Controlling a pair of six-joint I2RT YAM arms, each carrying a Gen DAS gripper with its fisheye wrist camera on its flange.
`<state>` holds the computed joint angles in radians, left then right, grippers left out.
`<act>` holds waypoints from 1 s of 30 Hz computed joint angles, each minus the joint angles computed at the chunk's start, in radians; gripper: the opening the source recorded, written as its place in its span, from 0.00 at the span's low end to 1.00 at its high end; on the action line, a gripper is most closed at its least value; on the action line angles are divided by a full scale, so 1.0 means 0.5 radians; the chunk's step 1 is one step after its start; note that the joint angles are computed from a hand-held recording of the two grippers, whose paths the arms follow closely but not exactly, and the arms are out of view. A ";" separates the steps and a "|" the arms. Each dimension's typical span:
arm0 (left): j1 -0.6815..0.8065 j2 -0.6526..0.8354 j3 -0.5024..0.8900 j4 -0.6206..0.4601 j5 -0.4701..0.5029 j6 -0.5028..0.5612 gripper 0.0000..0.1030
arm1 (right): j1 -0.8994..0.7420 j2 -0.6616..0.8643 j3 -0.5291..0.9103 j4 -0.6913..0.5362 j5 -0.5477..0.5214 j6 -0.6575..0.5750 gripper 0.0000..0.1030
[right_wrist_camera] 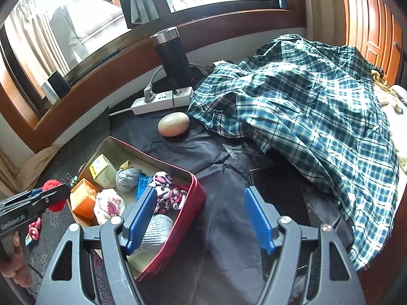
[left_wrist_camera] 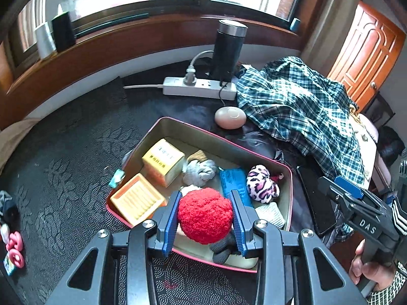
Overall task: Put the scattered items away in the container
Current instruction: 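Carry the red ball and pink plush to the tin and release both, then move both open tools back toward the remaining toys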
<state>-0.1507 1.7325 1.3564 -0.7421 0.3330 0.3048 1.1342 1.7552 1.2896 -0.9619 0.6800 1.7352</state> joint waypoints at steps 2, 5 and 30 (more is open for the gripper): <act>-0.029 0.024 0.019 -0.002 -0.004 0.006 0.37 | -0.006 -0.005 -0.013 0.019 -0.008 -0.012 0.72; -0.062 0.055 0.039 0.000 -0.002 0.011 0.37 | -0.008 -0.004 -0.024 0.027 -0.015 -0.007 0.72; 0.402 0.230 0.188 -0.190 0.016 0.064 0.55 | -0.122 0.219 0.220 0.223 -0.091 -0.364 0.72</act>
<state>0.0503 1.8476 1.4504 -0.8368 0.3410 0.3370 1.0734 1.8645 1.3996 -0.8502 0.6346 1.5532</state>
